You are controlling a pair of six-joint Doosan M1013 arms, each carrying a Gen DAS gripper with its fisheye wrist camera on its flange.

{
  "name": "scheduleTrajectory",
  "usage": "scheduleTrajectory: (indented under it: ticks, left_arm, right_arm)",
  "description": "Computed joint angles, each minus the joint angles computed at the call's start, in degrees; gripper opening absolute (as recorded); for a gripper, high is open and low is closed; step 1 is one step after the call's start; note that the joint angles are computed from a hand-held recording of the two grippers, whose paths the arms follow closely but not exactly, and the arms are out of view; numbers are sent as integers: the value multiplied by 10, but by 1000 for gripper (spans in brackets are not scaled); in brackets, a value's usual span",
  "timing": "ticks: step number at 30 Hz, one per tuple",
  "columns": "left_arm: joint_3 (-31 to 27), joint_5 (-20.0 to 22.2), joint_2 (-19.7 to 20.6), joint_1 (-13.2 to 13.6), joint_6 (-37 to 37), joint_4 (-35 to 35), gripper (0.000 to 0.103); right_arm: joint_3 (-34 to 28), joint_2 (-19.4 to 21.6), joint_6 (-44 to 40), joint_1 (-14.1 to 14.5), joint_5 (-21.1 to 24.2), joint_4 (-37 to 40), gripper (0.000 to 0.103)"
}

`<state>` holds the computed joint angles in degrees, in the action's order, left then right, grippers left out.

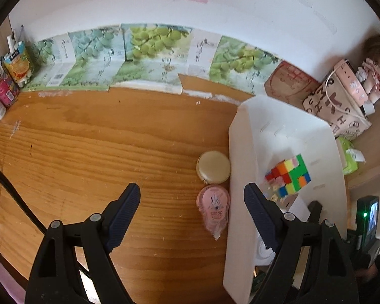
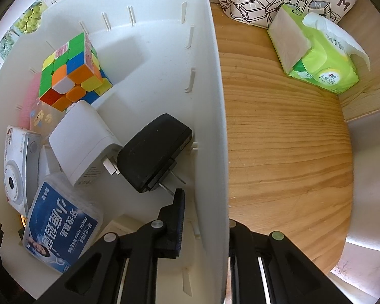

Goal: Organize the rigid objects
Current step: 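Move the left tool to the pink tape dispenser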

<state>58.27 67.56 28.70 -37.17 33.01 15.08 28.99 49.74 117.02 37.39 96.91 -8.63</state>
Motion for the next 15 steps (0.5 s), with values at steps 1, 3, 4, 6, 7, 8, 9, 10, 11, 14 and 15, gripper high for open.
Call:
scheduleTrajectory:
  ticks: [1, 3, 4, 6, 7, 8, 9, 10, 11, 14, 15]
  left_arm:
    - [7, -7, -2, 2, 4, -10, 86]
    - [16, -12, -5, 4, 14, -24, 86]
    - [17, -8, -4, 5, 20, -25, 86]
    - [18, 2, -3, 3, 32, -19, 86]
    - [19, 9, -3, 3, 40, -17, 86]
    - [21, 14, -2, 2, 50, -15, 86]
    - [23, 16, -3, 2, 56, -14, 86]
    - [26, 18, -4, 3, 65, -14, 86]
    - [28, 18, -4, 4, 74, -17, 86]
    - [37, 17, -6, 9, 111, -37, 86]
    - [41, 16, -6, 11, 127, -41, 86]
  right_arm:
    - [-5, 2, 0, 0, 3, -1, 16]
    - [-7, 3, 0, 1, 5, -2, 16]
    - [-8, 4, 0, 1, 6, -2, 16]
    - [-11, 6, -1, 2, 8, -4, 16]
    - [-12, 6, -2, 2, 9, -4, 16]
    - [-13, 7, -2, 2, 10, -5, 16]
    - [-15, 8, -3, 2, 11, -5, 16]
    - [-16, 8, -2, 2, 11, -5, 16]
    - [-16, 8, -2, 2, 11, -5, 16]
    - [-15, 8, -1, 2, 10, -5, 16]
    - [-16, 8, 0, 3, 10, -5, 17]
